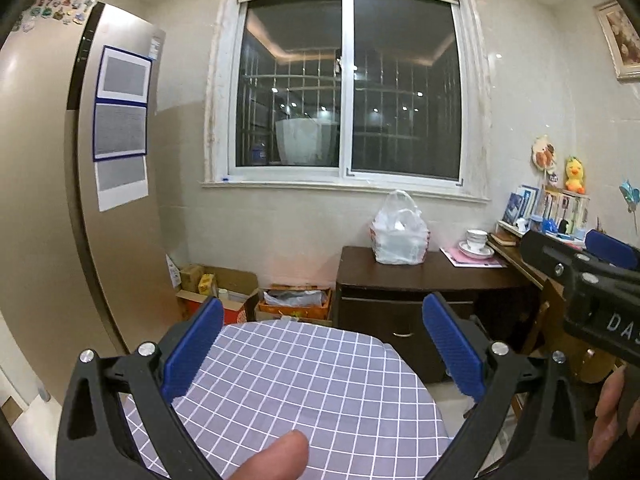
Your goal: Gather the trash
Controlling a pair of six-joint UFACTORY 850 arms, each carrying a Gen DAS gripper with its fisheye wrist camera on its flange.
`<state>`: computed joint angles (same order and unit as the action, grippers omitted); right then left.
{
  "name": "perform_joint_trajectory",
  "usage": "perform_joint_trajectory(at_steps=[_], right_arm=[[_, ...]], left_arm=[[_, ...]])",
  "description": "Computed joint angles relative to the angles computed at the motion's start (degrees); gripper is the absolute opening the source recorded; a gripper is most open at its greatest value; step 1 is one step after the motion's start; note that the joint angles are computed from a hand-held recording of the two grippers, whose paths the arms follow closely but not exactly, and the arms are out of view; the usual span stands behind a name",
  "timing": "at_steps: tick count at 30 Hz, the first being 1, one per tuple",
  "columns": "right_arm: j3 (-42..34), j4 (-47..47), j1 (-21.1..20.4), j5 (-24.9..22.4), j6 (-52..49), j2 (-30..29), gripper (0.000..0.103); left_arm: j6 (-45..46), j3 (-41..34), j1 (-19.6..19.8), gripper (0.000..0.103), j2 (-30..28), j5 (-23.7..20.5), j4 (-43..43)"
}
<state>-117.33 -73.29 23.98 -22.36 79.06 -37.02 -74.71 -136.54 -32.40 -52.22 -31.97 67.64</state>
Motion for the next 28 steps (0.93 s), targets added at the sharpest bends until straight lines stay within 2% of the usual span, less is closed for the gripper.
perform_joint_trajectory(at_steps=[9, 17, 28], right_arm=[[-0.7, -1.6, 0.4, -0.4, 1.5, -0.2, 0.097], [-0.7, -0.3, 0.2, -0.3, 0.4, -0.3, 0.097], [-0.8, 0.4, 0.0, -0.3, 0.1, -0.5, 0.097]], left_arm=[[-8.1, 5.2, 0.1, 0.098, 3.5, -0.9, 6.6], [-9.1, 6.3, -0.1, 0.098, 4.0, 0.1, 7.7], [-3.9, 3.5, 0.1, 0.098, 2.3, -0.3, 2.5]])
